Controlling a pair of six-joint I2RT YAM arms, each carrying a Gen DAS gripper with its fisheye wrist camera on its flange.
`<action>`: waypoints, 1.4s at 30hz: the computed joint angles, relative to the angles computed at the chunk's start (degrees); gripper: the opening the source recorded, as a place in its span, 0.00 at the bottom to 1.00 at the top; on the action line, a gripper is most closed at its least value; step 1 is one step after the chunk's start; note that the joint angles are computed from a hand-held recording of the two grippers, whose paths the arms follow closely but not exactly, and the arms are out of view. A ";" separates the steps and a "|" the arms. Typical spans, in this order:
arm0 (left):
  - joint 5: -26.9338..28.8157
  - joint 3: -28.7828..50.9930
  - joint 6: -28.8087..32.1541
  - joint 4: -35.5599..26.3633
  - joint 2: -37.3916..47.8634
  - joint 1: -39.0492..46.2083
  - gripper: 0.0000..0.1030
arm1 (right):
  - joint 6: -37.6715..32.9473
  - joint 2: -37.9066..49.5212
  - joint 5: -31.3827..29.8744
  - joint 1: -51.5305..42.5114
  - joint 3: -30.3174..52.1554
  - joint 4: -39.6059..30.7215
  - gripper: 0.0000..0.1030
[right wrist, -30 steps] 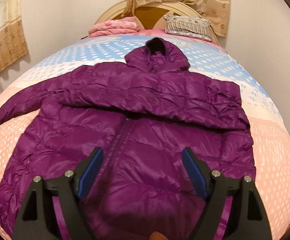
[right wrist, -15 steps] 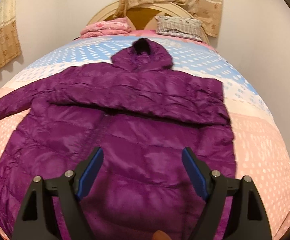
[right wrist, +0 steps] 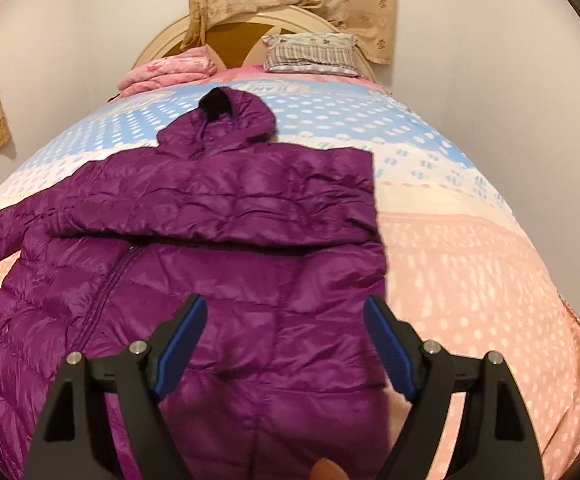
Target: Fold large clothes
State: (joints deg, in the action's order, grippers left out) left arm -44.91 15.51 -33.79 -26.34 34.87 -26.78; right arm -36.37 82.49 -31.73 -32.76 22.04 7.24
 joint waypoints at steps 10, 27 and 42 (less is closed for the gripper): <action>-3.13 8.69 -4.79 12.52 23.80 -13.55 0.08 | -3.66 3.67 -2.15 -5.68 2.83 -1.45 0.81; -0.45 18.17 -5.28 22.19 44.07 -20.86 0.08 | -2.61 7.12 -1.83 -5.55 3.38 0.65 0.81; 4.40 26.82 -5.81 29.40 63.06 -23.56 0.08 | -0.49 11.35 0.25 -4.81 5.65 2.79 0.81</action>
